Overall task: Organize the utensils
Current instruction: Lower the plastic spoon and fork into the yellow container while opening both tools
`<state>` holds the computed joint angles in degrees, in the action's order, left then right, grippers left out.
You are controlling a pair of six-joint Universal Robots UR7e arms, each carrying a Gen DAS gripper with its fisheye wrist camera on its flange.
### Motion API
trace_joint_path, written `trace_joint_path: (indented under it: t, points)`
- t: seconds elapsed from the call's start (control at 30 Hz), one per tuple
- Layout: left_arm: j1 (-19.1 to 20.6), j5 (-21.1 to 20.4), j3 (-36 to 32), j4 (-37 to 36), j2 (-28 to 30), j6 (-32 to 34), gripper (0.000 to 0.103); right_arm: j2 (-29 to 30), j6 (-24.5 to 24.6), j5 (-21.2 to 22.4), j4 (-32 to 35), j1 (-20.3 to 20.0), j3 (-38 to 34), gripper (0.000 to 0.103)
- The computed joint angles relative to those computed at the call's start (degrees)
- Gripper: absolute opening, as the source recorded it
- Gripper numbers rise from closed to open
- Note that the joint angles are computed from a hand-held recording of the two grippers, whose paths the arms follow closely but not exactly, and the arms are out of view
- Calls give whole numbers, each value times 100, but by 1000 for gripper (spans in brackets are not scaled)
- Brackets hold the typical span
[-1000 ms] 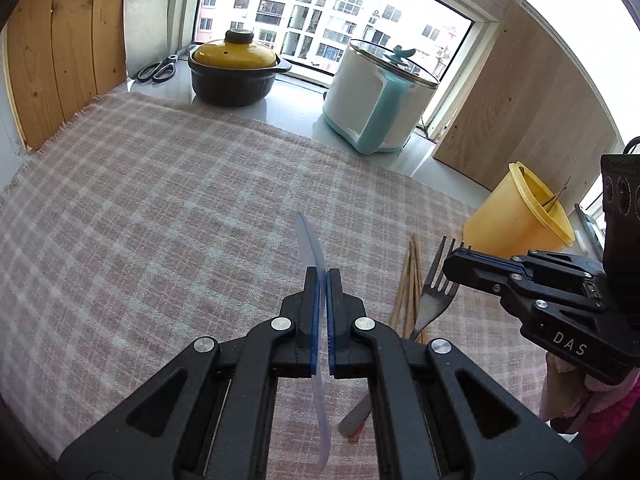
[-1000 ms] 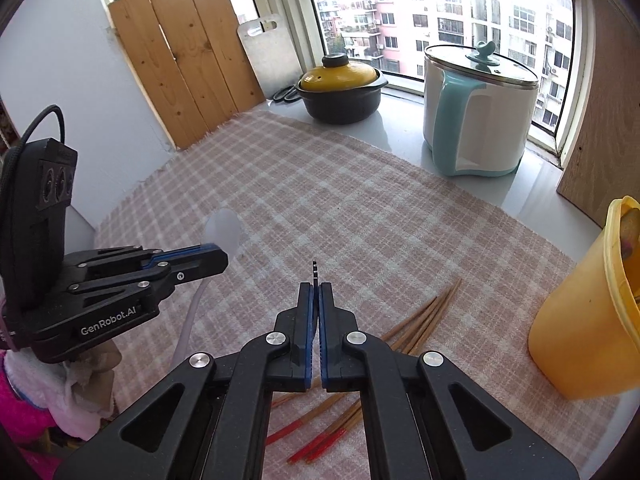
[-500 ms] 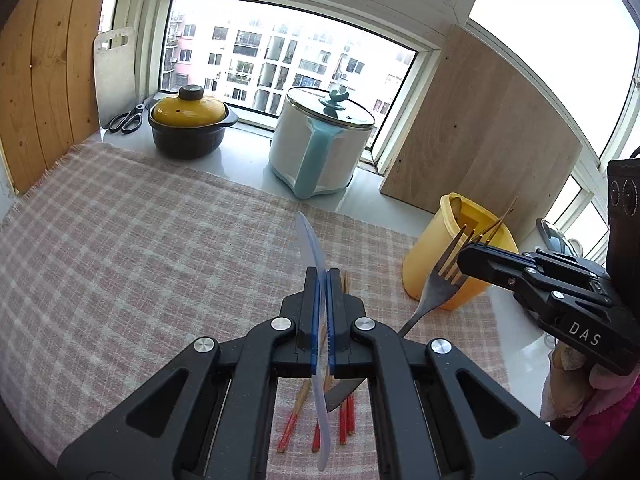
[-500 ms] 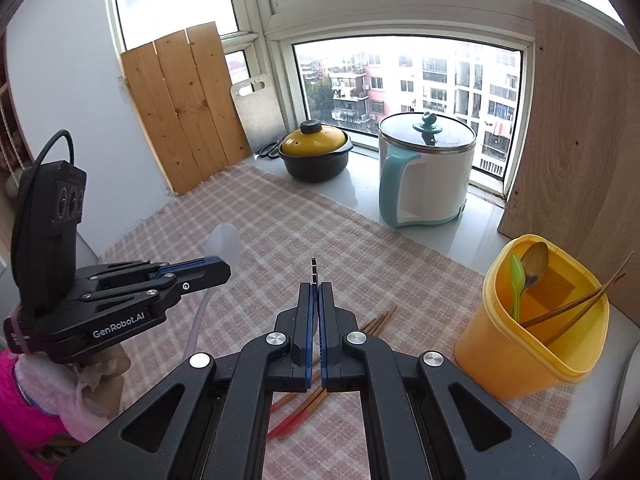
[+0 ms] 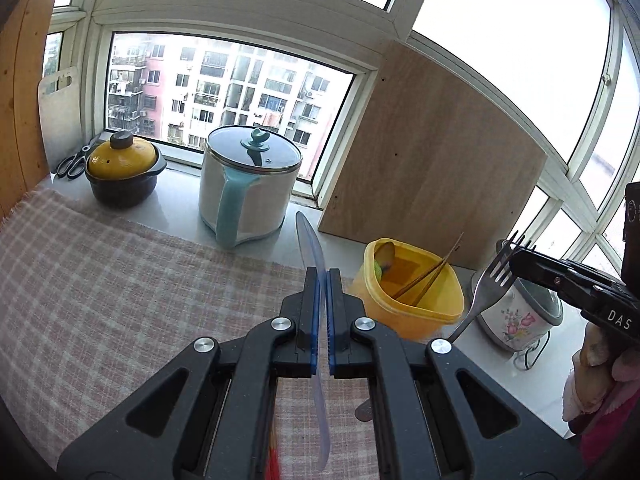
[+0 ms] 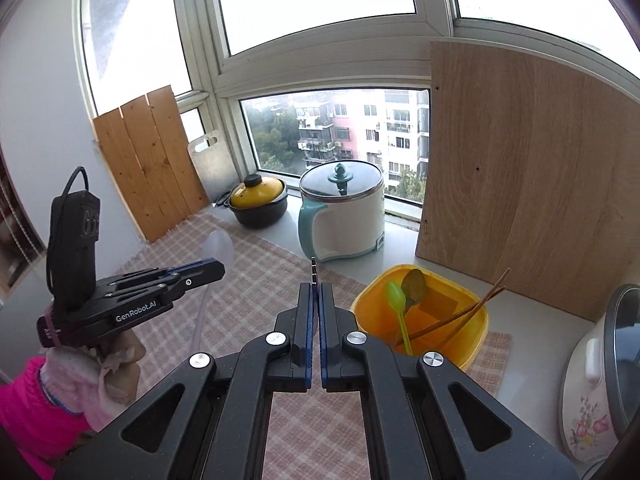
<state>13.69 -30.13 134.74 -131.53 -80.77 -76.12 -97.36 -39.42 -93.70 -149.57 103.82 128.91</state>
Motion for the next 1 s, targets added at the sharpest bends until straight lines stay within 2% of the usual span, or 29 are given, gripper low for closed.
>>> trace_joint_path:
  t: [0.27,0.53,0.8,1.0]
  points:
    - [491,-154,-438,-2134,1050,1770,0,-211,-41,-33,-94,-290,-242,1]
    - [951,-295,-1023,-3408,1852,2908,0,-99,-54,-153,-319,-493,-464,1]
    - [1334,-397,-1617,-3952,2406,3688,0,85,-44,-221,-485,-718,-670,1]
    - [1520,-471,-1892,-4149,2690,3991,0,241,-33,-232,-568,-816,-824,1]
